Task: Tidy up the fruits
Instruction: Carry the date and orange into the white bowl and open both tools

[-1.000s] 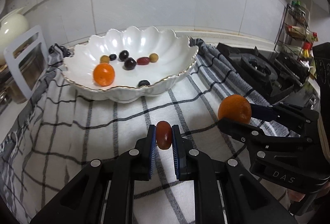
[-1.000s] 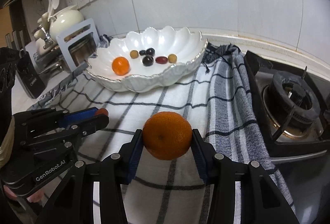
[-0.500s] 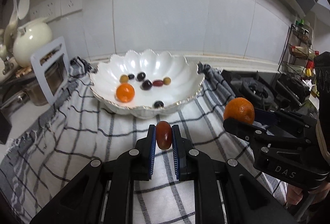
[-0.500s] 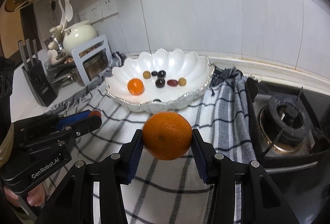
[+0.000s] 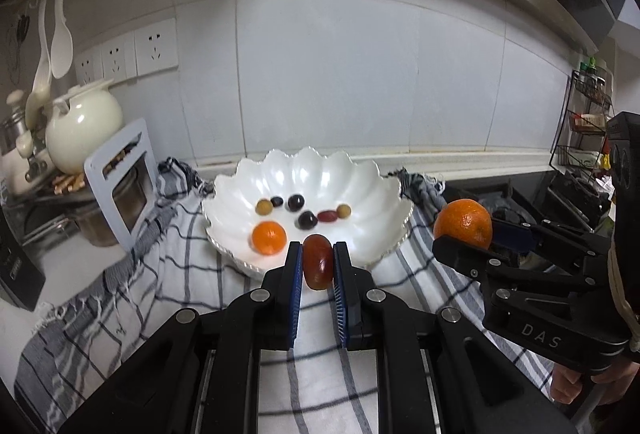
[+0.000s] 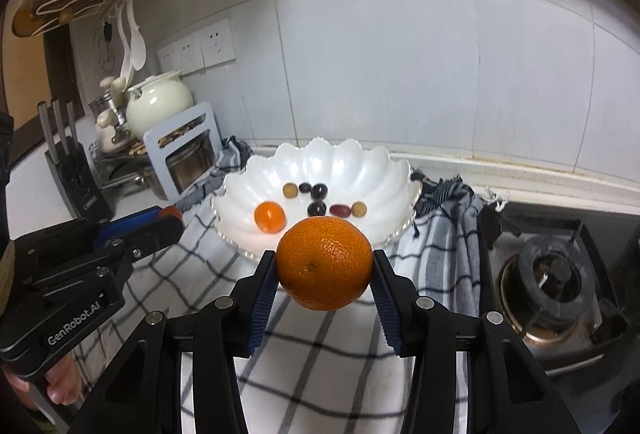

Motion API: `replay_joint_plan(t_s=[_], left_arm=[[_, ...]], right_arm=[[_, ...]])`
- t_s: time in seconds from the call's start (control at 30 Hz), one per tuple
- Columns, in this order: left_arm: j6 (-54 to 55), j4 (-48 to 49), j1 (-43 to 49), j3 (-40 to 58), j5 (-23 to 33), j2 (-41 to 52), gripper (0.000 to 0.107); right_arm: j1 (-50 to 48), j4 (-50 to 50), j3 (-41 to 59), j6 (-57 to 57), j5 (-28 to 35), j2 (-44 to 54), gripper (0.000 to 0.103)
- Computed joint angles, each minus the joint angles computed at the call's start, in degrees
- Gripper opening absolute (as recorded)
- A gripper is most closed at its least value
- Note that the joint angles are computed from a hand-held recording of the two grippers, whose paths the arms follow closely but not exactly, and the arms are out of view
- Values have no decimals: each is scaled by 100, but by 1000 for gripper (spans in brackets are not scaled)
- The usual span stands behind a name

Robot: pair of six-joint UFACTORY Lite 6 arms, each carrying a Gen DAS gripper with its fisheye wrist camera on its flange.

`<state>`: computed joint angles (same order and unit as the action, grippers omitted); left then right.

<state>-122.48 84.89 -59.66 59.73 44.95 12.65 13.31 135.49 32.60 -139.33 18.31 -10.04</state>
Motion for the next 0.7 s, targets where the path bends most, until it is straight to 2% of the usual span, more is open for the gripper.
replay_joint_plan(t_s=[0.27,0.4,0.7], left_arm=[[510,-2,443,535,-186,221,16],[782,-33,740,895,-408,446,16],[1467,-388,1413,1795,-1005,1150,16]], right_arm=[[63,-219,954,212,-157,804,48],[115,-93,1496,53,-324,1314,48],[73,-701,2611,593,-592,2283,48]])
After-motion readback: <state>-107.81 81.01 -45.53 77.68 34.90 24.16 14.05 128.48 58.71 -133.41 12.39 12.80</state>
